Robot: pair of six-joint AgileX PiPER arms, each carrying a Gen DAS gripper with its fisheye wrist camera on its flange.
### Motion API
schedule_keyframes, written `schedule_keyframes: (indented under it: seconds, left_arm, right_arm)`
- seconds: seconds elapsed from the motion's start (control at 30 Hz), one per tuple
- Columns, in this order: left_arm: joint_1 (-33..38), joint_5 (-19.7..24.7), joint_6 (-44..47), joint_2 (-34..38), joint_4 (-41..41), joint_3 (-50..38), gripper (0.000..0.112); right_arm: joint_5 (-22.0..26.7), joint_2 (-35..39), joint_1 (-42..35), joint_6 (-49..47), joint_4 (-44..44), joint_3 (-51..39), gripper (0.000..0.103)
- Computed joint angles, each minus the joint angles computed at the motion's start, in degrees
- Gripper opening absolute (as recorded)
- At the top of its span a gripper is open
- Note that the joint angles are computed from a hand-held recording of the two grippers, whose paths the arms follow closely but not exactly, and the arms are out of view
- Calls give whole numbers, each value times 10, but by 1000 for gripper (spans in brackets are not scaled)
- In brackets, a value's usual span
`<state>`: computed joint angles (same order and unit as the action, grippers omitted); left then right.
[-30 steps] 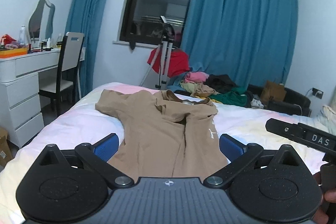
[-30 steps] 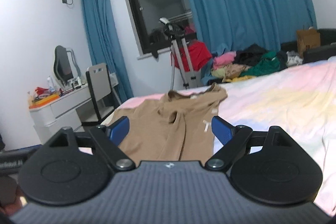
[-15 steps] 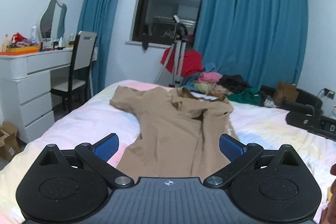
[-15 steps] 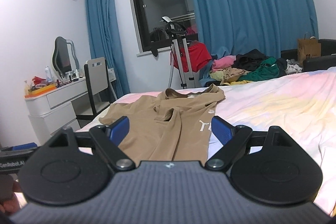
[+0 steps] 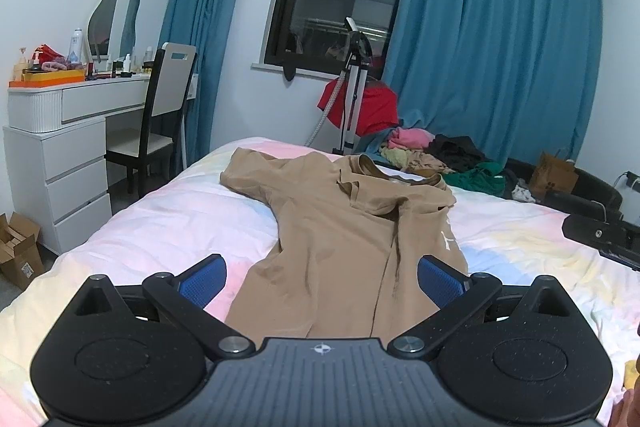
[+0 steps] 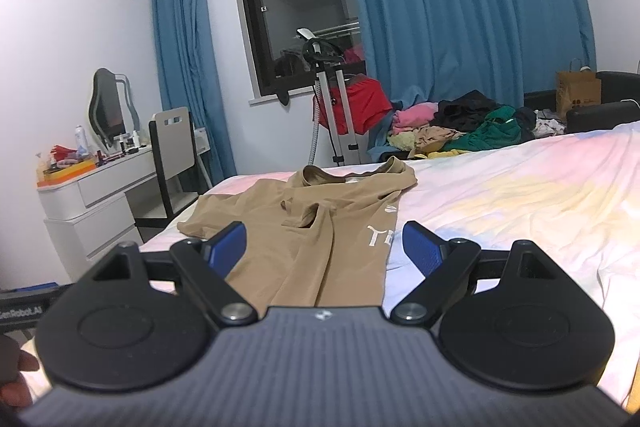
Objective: Fold clothes
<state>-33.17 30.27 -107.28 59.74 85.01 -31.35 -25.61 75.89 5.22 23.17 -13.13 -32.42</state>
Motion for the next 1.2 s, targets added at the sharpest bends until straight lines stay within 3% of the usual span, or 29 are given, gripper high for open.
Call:
schedule_keyframes:
  seconds: [0.17,0.3,0.37,0.43,0.53,0.6,0.73,0.9,1.1,1.2]
  left_arm:
    - [9,-10,2,11,-4,-4,103]
    - [51,-58,22,28,-28,-15,103]
    - [74,-81,53,42,-61,-27,103]
    - [109,-117,153,57,-151,-47,103]
    - [149,-137,325,108,-271,-103,103]
    - [183,-163,439,158,-339,-154,103]
    - [262,-194,663,296,-561,-295,103]
    - [324,-217,866,481,-848,-465,103]
    - [388,-179,1077,690,-1191,-682,102]
    - [398,-221,1190,752,-1363,-745,102]
  right_arm:
    - [53,6,-6,59,-45,-70,86]
    - [85,32,-24,215,-217,-162,86]
    - [74,44,-31,221,-237,-181,86]
    - [48,57,-38,165,-185,-172,86]
    - [34,90,-50,173,-192,-162,86]
    - [51,123,-54,190,-230,-179,86]
    - [40,162,-60,125,-166,-189,86]
    - [8,209,-101,267,-279,-218,86]
    - [36,287,-115,360,-343,-285,86]
    - [54,335,-115,452,-410,-337,86]
